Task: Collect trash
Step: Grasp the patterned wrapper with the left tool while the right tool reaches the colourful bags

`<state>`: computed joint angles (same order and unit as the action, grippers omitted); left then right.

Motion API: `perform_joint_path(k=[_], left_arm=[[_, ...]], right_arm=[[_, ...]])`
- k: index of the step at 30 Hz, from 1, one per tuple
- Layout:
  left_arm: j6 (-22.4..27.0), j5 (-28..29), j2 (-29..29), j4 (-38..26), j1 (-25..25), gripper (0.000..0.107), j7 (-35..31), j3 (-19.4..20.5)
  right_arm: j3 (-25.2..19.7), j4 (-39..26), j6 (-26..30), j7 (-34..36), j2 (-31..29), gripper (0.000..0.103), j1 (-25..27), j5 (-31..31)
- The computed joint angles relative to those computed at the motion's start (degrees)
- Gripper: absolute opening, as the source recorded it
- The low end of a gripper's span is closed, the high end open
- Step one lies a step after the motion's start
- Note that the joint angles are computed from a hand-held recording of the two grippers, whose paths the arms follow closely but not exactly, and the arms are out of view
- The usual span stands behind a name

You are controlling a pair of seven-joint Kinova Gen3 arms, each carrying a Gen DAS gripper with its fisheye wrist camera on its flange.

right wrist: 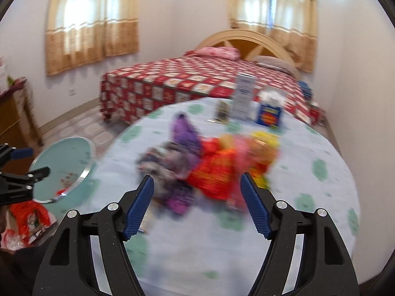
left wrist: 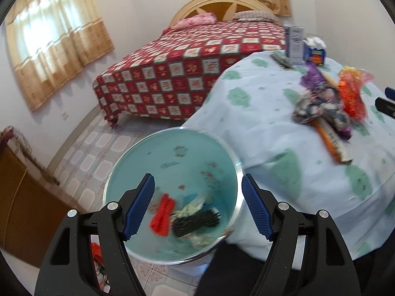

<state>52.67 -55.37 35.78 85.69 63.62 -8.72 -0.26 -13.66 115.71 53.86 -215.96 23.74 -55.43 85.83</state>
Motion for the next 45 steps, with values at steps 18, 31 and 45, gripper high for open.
perform_joint_path(k=[18,31,45], left_arm=[[4.56,12.58,18.02,-36.65,2.52,0.072,-20.59,-1.81],[-6.56,20.63,11.07,-25.52,2.88,0.010,-24.35,-6.16],[-7.61,6.57,-0.08,-4.63,4.64,0.010,-7.37,-8.63]], right_arm=[[-1.64,15.94,2.75,-24.98,-2.33,0.071,7.27,3.45],[-4.61,16.11,2.57,-26.86,-2.45,0.071,9.35,7.67],[-1.96,4.87,-13.88,-10.88,0.39,0.044,14.74,5.99]])
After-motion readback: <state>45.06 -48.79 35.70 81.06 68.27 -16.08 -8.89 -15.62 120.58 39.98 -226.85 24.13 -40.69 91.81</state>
